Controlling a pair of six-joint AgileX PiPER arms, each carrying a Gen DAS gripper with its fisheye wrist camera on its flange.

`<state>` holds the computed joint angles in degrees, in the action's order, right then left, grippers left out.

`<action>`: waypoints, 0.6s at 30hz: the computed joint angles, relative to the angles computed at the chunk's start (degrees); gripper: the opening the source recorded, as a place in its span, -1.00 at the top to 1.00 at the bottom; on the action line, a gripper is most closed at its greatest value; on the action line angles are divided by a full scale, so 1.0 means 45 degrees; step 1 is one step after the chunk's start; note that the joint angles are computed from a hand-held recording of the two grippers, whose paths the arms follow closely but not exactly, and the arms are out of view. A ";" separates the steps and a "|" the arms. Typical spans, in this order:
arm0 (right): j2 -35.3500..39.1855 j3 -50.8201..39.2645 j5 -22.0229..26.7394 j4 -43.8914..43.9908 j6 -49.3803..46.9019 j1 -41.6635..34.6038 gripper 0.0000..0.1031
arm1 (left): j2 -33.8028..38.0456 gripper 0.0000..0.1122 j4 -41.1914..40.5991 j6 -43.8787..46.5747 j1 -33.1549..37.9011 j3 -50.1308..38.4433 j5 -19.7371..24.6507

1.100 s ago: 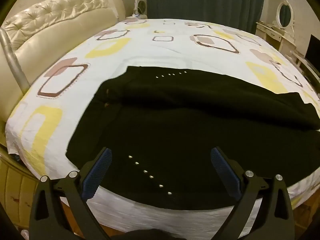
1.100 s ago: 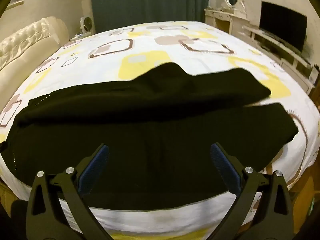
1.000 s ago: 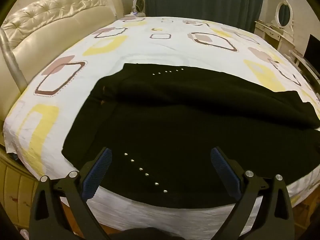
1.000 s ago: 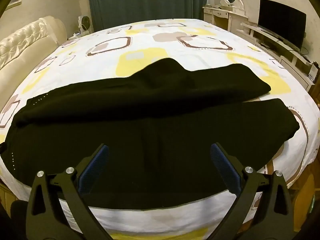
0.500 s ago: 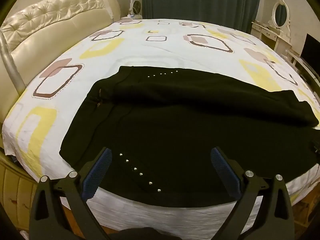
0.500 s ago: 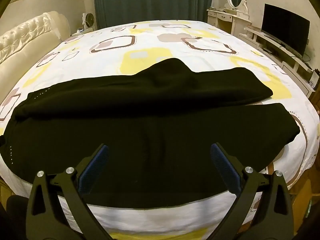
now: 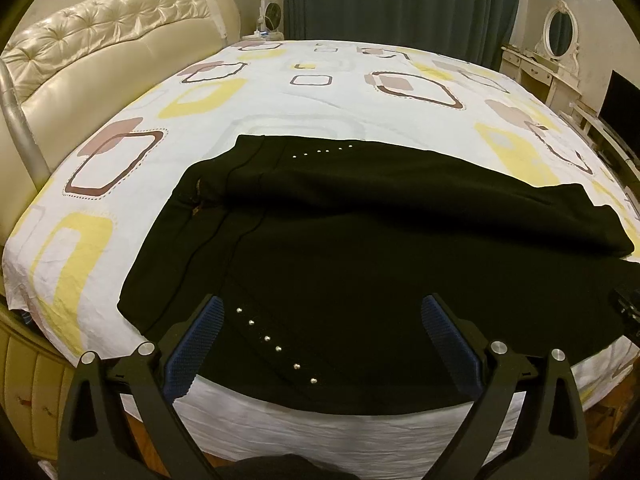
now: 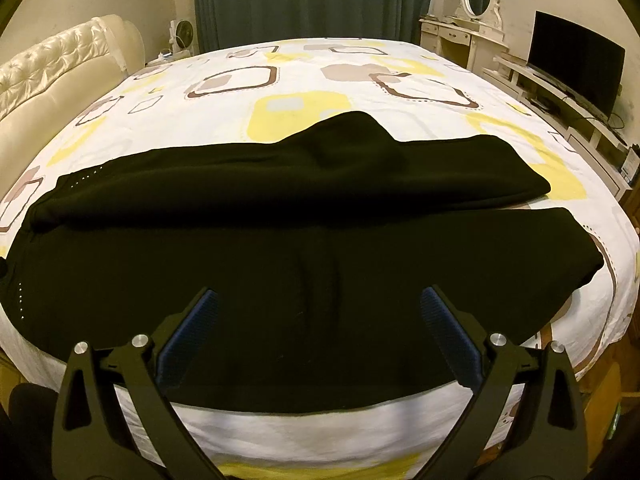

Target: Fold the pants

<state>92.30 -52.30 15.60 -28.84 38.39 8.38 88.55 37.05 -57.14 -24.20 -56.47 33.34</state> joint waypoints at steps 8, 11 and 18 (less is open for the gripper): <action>0.0053 -0.0042 0.0012 0.0140 -0.0102 -0.0055 -0.96 | 0.0015 -0.76 -0.0020 -0.0012 -0.0036 -0.0042 0.0091; 0.0019 -0.0005 -0.0015 0.0084 -0.0003 -0.0039 -0.96 | -0.0002 -0.76 -0.0020 -0.0031 -0.0014 -0.0035 0.0065; 0.0010 0.0028 -0.0041 0.0069 -0.0001 -0.0028 -0.96 | -0.0035 -0.76 -0.0066 -0.0049 0.0021 -0.0029 0.0008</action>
